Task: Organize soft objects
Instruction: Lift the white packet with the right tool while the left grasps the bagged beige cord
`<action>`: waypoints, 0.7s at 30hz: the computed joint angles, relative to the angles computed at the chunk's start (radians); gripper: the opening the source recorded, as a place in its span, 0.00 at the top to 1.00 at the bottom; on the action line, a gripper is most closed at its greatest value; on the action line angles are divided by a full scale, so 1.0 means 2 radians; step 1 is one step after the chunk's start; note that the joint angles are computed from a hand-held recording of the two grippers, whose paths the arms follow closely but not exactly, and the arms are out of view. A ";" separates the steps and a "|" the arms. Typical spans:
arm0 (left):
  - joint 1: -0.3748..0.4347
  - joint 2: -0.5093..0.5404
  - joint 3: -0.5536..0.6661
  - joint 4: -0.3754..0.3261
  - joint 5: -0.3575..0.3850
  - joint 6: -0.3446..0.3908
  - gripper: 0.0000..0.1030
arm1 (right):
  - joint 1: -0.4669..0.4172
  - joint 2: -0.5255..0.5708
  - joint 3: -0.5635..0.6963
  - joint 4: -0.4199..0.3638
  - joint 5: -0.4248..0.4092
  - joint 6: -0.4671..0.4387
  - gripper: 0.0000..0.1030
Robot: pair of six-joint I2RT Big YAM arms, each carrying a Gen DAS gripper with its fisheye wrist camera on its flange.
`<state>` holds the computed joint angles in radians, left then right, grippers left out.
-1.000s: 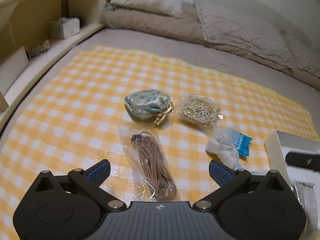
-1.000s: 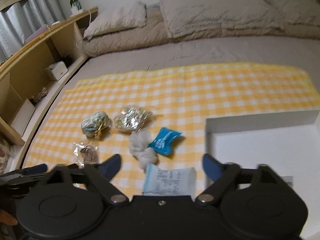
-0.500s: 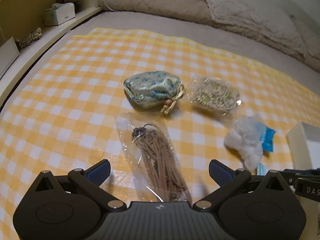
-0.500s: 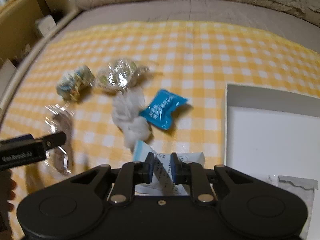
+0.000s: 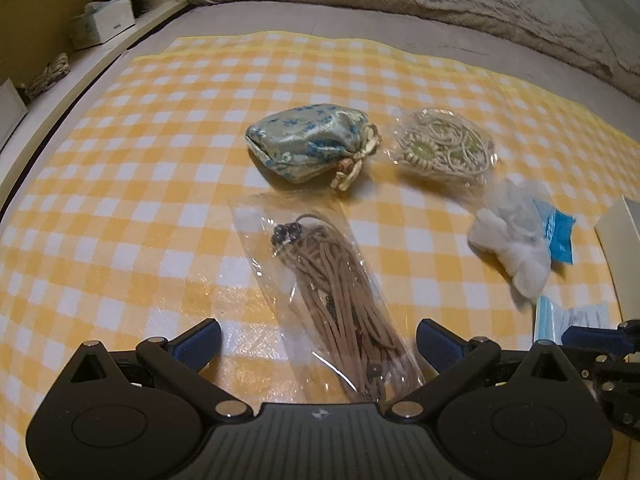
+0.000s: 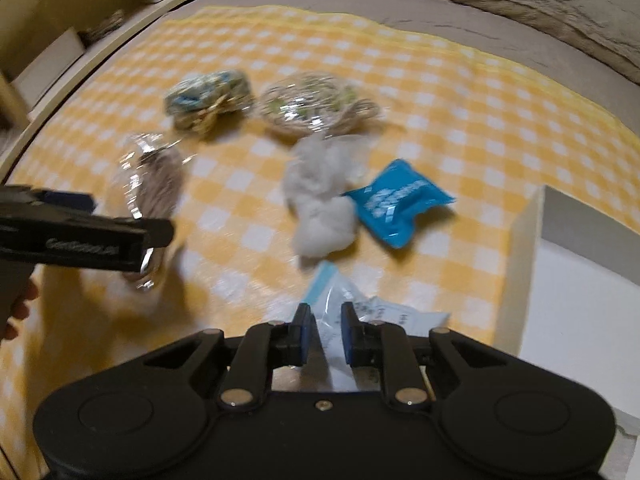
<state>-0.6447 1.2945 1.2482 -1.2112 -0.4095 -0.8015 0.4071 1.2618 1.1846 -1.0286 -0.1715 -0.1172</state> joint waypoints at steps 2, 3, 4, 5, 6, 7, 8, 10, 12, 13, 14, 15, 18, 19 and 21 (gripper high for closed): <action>-0.003 0.002 0.002 -0.006 -0.002 0.008 0.05 | -0.001 0.001 0.006 -0.012 -0.016 -0.001 0.84; -0.003 0.001 0.002 -0.007 -0.002 0.013 0.06 | -0.003 0.001 0.010 -0.017 -0.026 0.004 0.85; -0.003 0.000 0.001 -0.007 -0.001 0.017 0.08 | -0.006 -0.002 0.013 -0.015 -0.035 0.011 0.86; -0.002 0.000 0.001 -0.008 -0.001 0.019 0.11 | -0.005 -0.006 0.013 -0.008 -0.035 0.015 0.86; -0.002 -0.001 0.002 -0.009 -0.001 0.021 0.12 | -0.002 -0.014 0.011 0.008 -0.021 0.014 0.86; -0.001 -0.001 0.002 -0.009 -0.001 0.024 0.14 | 0.003 -0.022 0.006 0.026 0.001 0.006 0.86; -0.001 -0.001 0.002 -0.010 -0.002 0.026 0.17 | 0.007 -0.025 0.002 0.037 0.022 0.000 0.86; 0.000 -0.003 0.001 -0.009 -0.001 0.032 0.22 | 0.011 -0.018 0.001 0.042 0.060 -0.005 0.86; 0.001 -0.006 0.000 -0.007 0.003 0.038 0.26 | 0.011 -0.008 0.001 0.043 0.081 -0.012 0.86; 0.001 -0.008 -0.002 -0.006 0.004 0.039 0.28 | 0.010 -0.003 0.000 0.047 0.092 -0.015 0.86; 0.002 -0.009 -0.002 -0.005 0.006 0.042 0.30 | 0.008 -0.001 -0.002 0.052 0.096 -0.016 0.85; 0.002 -0.010 -0.003 -0.005 0.007 0.043 0.31 | 0.002 0.001 -0.003 0.054 0.093 -0.016 0.85; 0.003 -0.014 -0.005 -0.004 0.012 0.050 0.36 | -0.011 0.017 0.007 0.024 0.048 0.001 0.85; 0.001 -0.015 -0.005 -0.005 0.012 0.049 0.37 | -0.013 0.020 0.010 0.011 0.031 0.005 0.85; 0.000 -0.016 -0.005 -0.007 0.016 0.053 0.39 | -0.008 0.017 0.007 -0.005 0.009 -0.010 0.85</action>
<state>-0.6449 1.2626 1.2392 -1.2261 -0.3770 -0.6964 0.3905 1.2955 1.1993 -1.0393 -0.1542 -0.1376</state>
